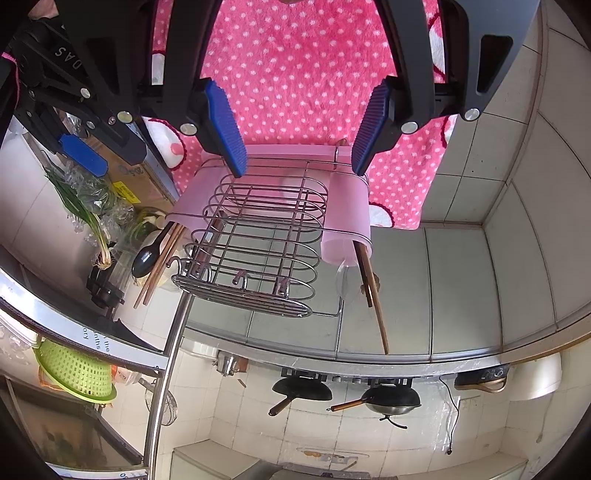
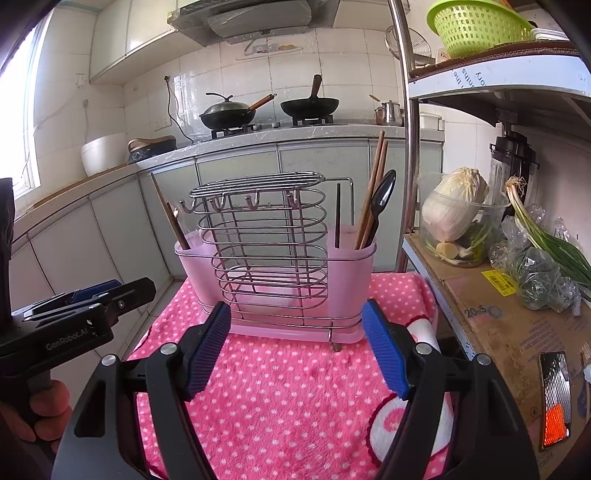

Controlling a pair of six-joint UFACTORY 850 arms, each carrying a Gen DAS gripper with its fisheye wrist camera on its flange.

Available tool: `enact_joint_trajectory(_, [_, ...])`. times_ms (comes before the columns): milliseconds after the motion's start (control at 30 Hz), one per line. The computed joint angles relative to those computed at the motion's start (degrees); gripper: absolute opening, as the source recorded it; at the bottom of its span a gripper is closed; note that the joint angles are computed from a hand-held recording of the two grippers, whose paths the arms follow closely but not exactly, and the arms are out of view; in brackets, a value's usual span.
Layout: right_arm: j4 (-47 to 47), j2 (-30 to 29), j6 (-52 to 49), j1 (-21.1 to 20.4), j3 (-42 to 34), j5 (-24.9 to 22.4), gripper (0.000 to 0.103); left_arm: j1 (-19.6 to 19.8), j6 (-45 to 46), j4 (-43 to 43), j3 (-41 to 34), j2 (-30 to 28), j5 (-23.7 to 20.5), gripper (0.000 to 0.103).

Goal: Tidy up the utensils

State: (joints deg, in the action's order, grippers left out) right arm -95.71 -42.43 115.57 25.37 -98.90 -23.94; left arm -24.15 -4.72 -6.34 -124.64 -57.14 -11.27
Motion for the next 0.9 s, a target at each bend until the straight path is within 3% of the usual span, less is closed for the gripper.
enact_joint_trajectory(500, [0.2, -0.1, -0.8, 0.1, -0.4, -0.3, 0.074, -0.4, -4.0, 4.8, -0.1, 0.1, 0.5, 0.058])
enact_joint_trajectory(900, [0.0, -0.1, -0.7, 0.1, -0.3, -0.3, 0.074, -0.3, -0.7, 1.8, 2.4, 1.6, 2.5, 0.058])
